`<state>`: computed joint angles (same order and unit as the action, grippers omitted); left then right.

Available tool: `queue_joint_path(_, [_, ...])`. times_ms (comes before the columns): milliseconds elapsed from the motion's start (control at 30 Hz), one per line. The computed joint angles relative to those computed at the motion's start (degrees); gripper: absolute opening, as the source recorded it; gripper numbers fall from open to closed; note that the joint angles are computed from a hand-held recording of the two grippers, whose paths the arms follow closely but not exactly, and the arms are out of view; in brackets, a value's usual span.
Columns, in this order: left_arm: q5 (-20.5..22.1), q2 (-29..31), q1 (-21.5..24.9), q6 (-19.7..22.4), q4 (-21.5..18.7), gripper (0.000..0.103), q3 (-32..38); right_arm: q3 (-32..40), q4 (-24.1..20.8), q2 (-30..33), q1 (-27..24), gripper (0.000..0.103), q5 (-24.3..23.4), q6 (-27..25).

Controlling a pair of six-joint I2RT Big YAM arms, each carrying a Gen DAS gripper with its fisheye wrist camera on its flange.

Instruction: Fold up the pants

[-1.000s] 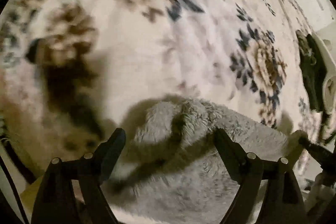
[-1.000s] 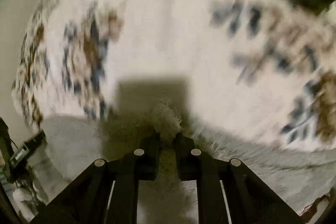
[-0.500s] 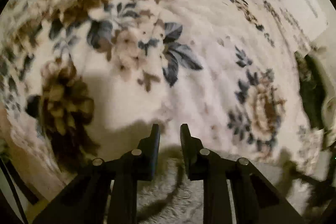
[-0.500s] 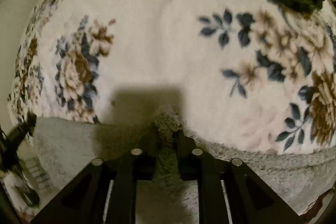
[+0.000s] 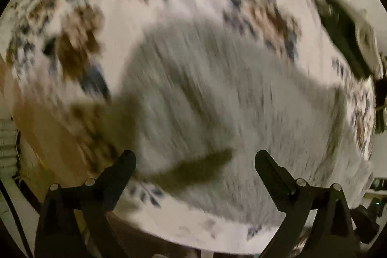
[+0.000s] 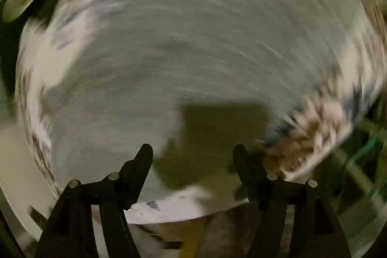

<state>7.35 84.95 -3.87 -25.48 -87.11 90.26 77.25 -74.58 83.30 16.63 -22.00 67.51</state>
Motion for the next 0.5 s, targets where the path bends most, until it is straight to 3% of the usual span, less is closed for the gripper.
queue_joint_path(33, [0.8,-0.2,-1.1,-0.8,-0.1,0.101,-0.9,-3.9,3.1,-1.5,-0.8,0.066,-0.2,0.6])
queue_joint_path(67, [2.1,-0.3,-2.2,-1.5,0.4,0.101,-1.8,-6.0,5.2,-2.4,-1.0,0.037,0.4,-0.1])
queue_joint_path(100, [2.5,-0.5,-3.4,-1.9,0.8,0.101,-2.3,-7.6,6.2,-3.3,-0.8,0.015,2.7,-1.3])
queue_joint_path(133, [1.9,-0.4,-4.4,-2.0,0.9,0.101,-2.2,-8.6,6.6,-4.0,-0.6,0.009,3.9,-1.5])
queue_joint_path(200, [0.7,0.0,-7.3,-1.5,0.5,0.101,-1.1,-9.9,6.4,-4.8,-0.2,0.009,3.0,-2.6])
queue_joint_path(300, [-1.9,1.9,-11.9,-0.2,-1.0,0.101,2.9,-9.9,6.4,-6.3,-1.7,0.012,-3.0,-9.6])
queue_joint_path(367, [-3.3,3.3,-15.3,0.7,-1.1,0.101,6.4,-10.5,5.9,-9.0,-4.5,0.038,-4.4,-10.6])
queue_joint_path(433, [-4.2,5.4,-18.9,1.1,-1.2,0.101,10.7,-11.5,5.0,-13.8,-10.5,0.061,-1.4,-10.6])
queue_joint_path(500, [-4.4,8.4,-22.3,0.5,-1.4,0.101,15.8,-11.5,3.1,-16.9,-17.7,0.065,2.3,-11.9])
